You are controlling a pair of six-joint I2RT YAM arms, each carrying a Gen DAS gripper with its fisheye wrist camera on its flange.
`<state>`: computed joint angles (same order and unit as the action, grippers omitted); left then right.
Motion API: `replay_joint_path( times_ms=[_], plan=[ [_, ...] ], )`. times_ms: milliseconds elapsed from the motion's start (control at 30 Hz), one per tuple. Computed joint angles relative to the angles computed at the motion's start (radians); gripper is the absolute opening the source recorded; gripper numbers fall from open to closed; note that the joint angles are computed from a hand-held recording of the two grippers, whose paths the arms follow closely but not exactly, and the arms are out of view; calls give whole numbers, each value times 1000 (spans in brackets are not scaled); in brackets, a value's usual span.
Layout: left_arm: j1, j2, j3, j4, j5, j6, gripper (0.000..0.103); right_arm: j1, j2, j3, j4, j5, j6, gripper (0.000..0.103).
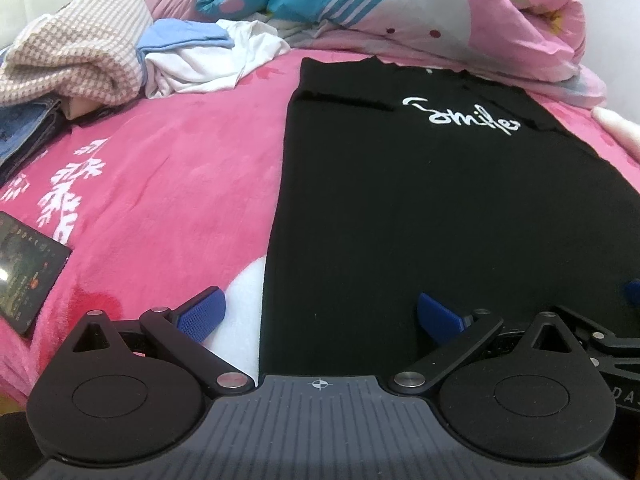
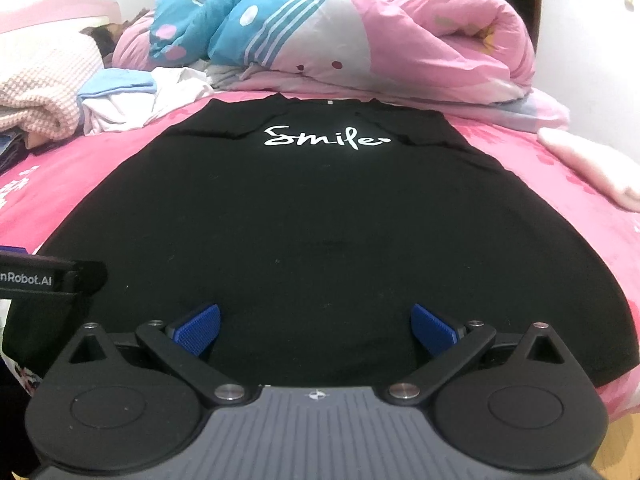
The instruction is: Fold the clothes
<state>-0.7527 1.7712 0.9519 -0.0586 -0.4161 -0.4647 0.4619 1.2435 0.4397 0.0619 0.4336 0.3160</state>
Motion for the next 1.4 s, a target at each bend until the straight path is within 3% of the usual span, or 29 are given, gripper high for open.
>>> replay_joint_path(
  times_ms=[700,1100,1267,1400],
  plan=[
    [-12,11,22,-36,-28,-21,103,5,-7,-89,164,7,-41,103],
    [-39,-45,-95,108,-75,-16,103,23,12,-185,367,41,-49,103],
    [-72,-132,-223,195,-115,17,103,14,11,-196,393,28,-46,103],
    [-59,-241,-383,324,-48,42,103,18,16,-198,404,35,-40,103]
  ],
)
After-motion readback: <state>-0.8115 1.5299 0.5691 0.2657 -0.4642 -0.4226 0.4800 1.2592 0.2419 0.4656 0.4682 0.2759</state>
